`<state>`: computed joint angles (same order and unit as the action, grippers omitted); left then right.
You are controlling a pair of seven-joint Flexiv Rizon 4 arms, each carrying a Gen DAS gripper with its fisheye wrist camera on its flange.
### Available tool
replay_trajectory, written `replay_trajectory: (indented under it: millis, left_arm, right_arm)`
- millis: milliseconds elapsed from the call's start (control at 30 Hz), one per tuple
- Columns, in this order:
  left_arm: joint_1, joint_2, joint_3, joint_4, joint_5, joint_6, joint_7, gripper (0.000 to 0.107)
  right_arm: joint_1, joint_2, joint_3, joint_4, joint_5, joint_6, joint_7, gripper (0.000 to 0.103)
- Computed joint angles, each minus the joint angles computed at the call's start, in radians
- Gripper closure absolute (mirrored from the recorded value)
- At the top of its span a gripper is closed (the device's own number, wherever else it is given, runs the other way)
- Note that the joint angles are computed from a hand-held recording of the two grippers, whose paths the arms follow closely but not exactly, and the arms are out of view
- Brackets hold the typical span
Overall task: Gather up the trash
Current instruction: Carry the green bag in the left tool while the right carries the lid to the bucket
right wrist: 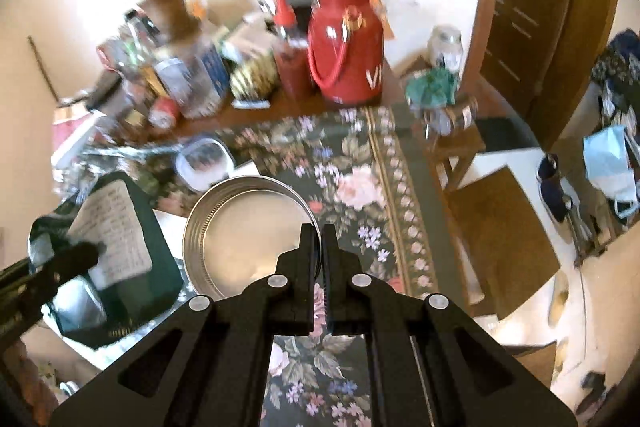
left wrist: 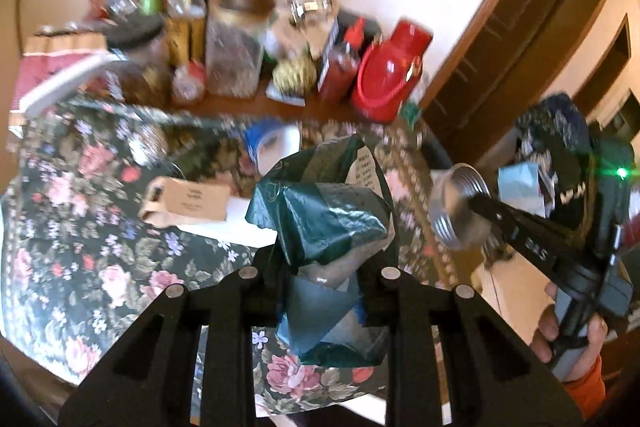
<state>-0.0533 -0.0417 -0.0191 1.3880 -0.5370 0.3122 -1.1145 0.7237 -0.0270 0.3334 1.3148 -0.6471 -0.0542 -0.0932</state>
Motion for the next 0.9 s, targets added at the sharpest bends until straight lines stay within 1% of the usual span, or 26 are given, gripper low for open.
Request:
replay_trajectory:
  millis: [233, 433, 567, 633, 767, 833, 900]
  left_arm:
    - [-0.011, 0.122, 0.032, 0.071, -0.020, 0.113, -0.039, 0.083]
    - [-0.010, 0.202, 0.068, 0.100, -0.031, 0.138, -0.032, 0.083]
    - [-0.008, 0.239, 0.095, 0.113, -0.048, 0.143, 0.009, 0.083]
    - [-0.007, 0.258, 0.116, 0.124, -0.073, 0.136, 0.047, 0.083]
    - [-0.001, 0.300, 0.159, 0.150, -0.123, 0.101, 0.112, 0.083]
    - [0.006, 0.322, 0.190, 0.162, -0.148, 0.062, 0.158, 0.083]
    - [0.017, 0.341, 0.218, 0.169, -0.163, 0.019, 0.203, 0.083]
  right_arm:
    - [0.049, 0.006, 0.023, -0.055, -0.126, -0.015, -0.054, 0.100]
    - [0.110, -0.011, 0.037, -0.111, -0.220, -0.039, -0.076, 0.100]
    - [0.176, -0.040, 0.037, -0.156, -0.293, -0.079, -0.067, 0.100]
    - [0.210, -0.053, 0.033, -0.172, -0.322, -0.098, -0.050, 0.100]
    - [0.308, -0.101, 0.017, -0.230, -0.385, -0.170, -0.006, 0.100]
    - [0.369, -0.132, 0.002, -0.266, -0.423, -0.209, 0.015, 0.100]
    - [0.444, -0.178, -0.020, -0.322, -0.466, -0.271, 0.030, 0.100]
